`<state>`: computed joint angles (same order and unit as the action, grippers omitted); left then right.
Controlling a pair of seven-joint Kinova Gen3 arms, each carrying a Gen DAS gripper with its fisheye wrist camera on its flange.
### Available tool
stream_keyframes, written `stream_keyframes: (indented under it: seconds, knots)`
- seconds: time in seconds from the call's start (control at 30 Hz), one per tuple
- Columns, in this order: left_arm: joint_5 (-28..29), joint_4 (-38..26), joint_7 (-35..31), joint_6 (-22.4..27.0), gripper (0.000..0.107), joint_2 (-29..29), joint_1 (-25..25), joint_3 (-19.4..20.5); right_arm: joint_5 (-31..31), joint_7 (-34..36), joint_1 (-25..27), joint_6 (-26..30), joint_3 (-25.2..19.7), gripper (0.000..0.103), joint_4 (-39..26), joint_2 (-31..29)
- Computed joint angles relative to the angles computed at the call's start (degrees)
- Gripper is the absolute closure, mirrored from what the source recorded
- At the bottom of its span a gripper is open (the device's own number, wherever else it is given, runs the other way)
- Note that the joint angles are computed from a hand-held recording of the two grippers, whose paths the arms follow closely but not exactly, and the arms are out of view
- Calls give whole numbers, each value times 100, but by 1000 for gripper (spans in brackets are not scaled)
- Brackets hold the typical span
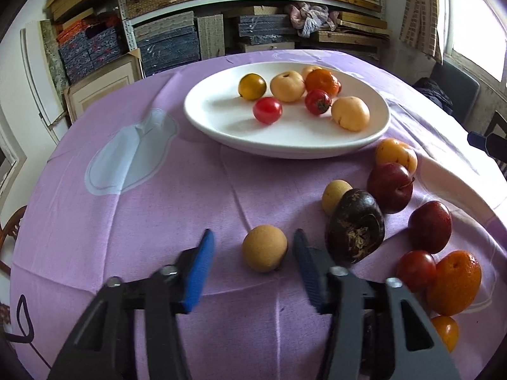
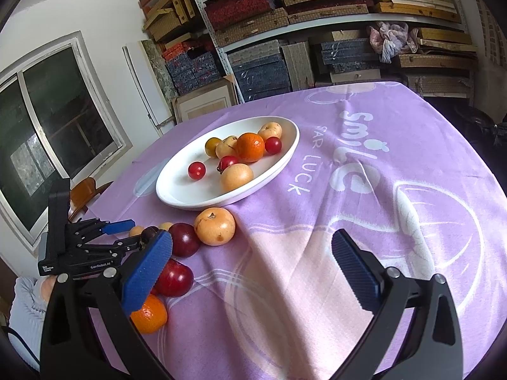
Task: Organize fruits
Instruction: 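Move the left tool to a small tan round fruit and close on it, then hold the tan fruit in the left tool while the right tool grasps a red plum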
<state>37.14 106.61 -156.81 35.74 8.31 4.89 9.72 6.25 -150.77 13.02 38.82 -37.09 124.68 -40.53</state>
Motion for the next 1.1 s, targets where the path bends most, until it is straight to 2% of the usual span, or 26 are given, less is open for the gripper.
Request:
stream_keyframes:
  seconds: [0.07, 0.23, 0.33, 0.47, 0.53, 0.6, 0.7, 0.77, 0.83, 1.0, 1.03, 1.07, 1.1]
  knots:
    - [106, -10, -94, 80, 75, 11, -48, 9, -6, 4, 2, -1, -3, 4, -1, 7]
    - [103, -55, -74, 138, 75, 46, -46, 5, -3, 34, -22, 6, -31, 4, -16, 71]
    - [177, 15, -193, 63, 80, -3, -52, 14, 31, 112, -109, 14, -55, 4, -51, 194]
    - [323, 123, -318, -30, 80, -92, -112, -50, 262, 244, -49, 196, -415, 4, -238, 409]
    - [361, 75, -248, 42, 80, -64, -162, -107, 394, 254, 33, 275, -617, 9, -320, 498]
    - [429, 39, -258, 126, 80, -38, -216, -126, 490, 296, 51, 379, -766, 26, -412, 688]
    - [415, 43, -294, 154, 80, -41, -213, -115, 615, 248, -11, 450, -891, 31, -480, 1006]
    - [434, 47, -335, 170, 80, -42, -218, -113, 676, 239, -299, 331, -805, 36, -491, 1176]
    - [443, 5, -322, 268, 80, -5, -244, -130, 695, 215, -623, 158, -618, 36, -492, 1343]
    - [457, -42, -326, 371, 80, 35, -287, -134, 525, 189, -1505, -332, 175, 37, -421, 1848]
    - [448, -42, -329, 368, 80, 34, -283, -132, 513, 163, -1631, -370, 301, 39, -416, 1934]
    - [431, -48, -326, 374, 80, 38, -279, -132, 498, 152, -1758, -402, 435, 46, -415, 2029]
    - [421, -51, -316, 384, 80, 42, -274, -130, 469, 129, -1884, -504, 589, 49, -366, 2065]
